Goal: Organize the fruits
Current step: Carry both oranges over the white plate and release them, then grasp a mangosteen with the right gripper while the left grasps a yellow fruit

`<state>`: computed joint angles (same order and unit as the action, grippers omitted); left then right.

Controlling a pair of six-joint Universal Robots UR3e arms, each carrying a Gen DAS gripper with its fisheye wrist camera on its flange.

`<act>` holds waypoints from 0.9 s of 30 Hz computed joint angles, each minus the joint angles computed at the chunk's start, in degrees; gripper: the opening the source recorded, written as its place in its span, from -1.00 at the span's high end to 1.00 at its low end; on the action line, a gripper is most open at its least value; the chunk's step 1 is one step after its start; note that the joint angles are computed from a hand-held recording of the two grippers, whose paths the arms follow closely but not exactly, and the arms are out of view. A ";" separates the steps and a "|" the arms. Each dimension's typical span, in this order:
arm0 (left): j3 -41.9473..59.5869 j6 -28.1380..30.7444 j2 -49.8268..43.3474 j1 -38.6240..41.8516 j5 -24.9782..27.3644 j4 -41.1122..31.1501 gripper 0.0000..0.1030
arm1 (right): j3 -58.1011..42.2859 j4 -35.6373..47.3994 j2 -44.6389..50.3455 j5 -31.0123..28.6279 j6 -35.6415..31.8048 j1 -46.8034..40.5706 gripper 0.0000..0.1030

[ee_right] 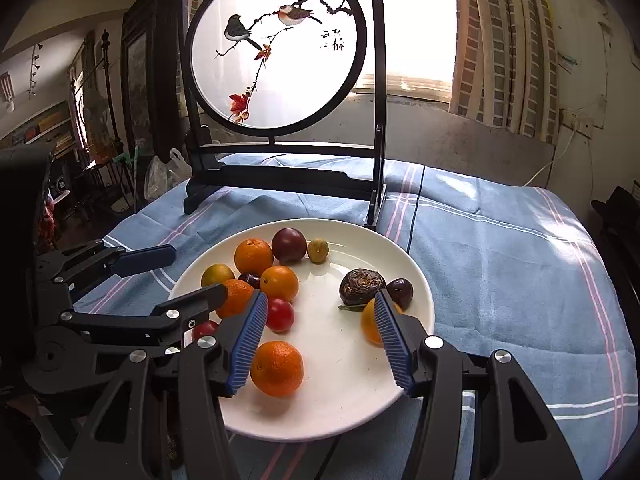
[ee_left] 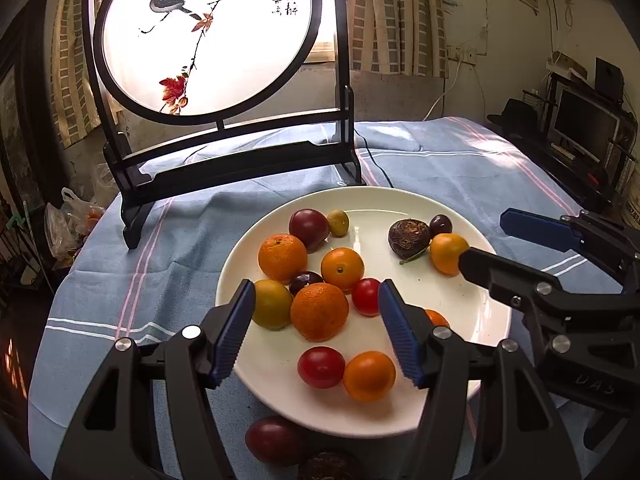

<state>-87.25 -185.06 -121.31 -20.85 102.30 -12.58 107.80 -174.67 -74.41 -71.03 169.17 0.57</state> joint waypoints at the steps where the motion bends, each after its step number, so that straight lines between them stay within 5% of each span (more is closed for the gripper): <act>1: -0.05 0.07 0.05 -0.04 0.02 0.08 -0.21 | 0.12 0.18 -0.34 0.14 -0.03 -0.01 -0.09; 10: -4.85 0.68 4.16 -0.22 0.66 2.18 -0.21 | 8.76 3.50 -12.21 7.08 -4.26 -1.72 -0.23; 16: -19.51 2.90 14.94 2.33 1.72 7.24 -0.24 | 19.14 9.65 -21.60 5.64 -11.98 1.44 -0.28; 27: -42.18 7.72 33.01 10.48 -2.57 8.43 -0.33 | 9.74 15.35 -6.13 -2.55 -10.95 15.32 -0.25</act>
